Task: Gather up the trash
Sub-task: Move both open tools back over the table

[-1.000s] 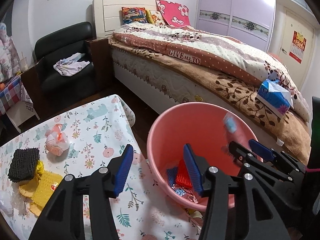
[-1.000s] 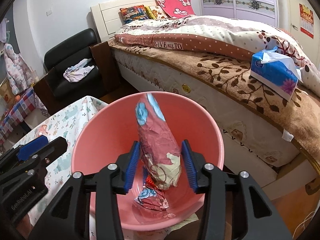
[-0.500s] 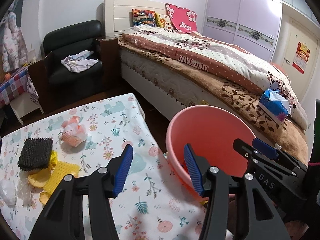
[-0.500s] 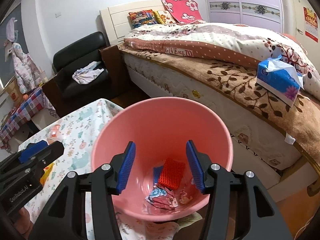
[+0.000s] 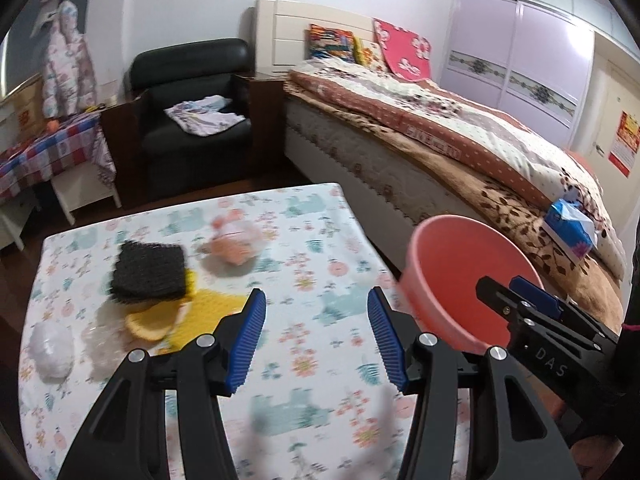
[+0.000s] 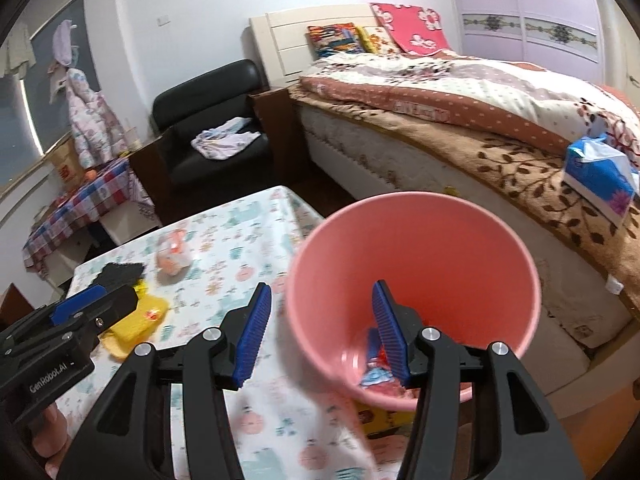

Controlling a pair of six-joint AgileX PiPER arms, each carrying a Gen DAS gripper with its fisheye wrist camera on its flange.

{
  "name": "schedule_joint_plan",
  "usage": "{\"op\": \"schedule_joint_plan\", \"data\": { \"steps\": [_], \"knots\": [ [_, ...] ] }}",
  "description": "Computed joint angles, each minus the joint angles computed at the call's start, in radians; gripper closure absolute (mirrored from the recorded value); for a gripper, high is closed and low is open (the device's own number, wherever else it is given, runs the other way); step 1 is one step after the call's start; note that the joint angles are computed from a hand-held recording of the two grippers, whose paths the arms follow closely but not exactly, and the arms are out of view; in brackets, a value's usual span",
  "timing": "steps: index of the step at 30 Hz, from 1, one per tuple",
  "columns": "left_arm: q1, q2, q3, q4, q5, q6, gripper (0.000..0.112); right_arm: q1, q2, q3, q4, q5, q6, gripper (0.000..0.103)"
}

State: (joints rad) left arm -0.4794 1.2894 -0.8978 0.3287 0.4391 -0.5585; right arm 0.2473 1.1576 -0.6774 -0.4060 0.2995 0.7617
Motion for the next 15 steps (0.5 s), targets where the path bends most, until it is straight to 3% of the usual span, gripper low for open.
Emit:
{"op": "schedule_joint_plan", "data": {
  "steps": [8, 15],
  "knots": [
    [0.206, -0.108, 0.092, -0.215, -0.005, 0.257, 0.060, 0.140, 0.031, -0.021, -0.147, 0.029, 0.195, 0.050],
    [0.422, -0.165, 0.157, -0.480, -0.002, 0.580, 0.060, 0.208, 0.072, -0.044, -0.172, 0.035, 0.243, 0.050]
  ]
}}
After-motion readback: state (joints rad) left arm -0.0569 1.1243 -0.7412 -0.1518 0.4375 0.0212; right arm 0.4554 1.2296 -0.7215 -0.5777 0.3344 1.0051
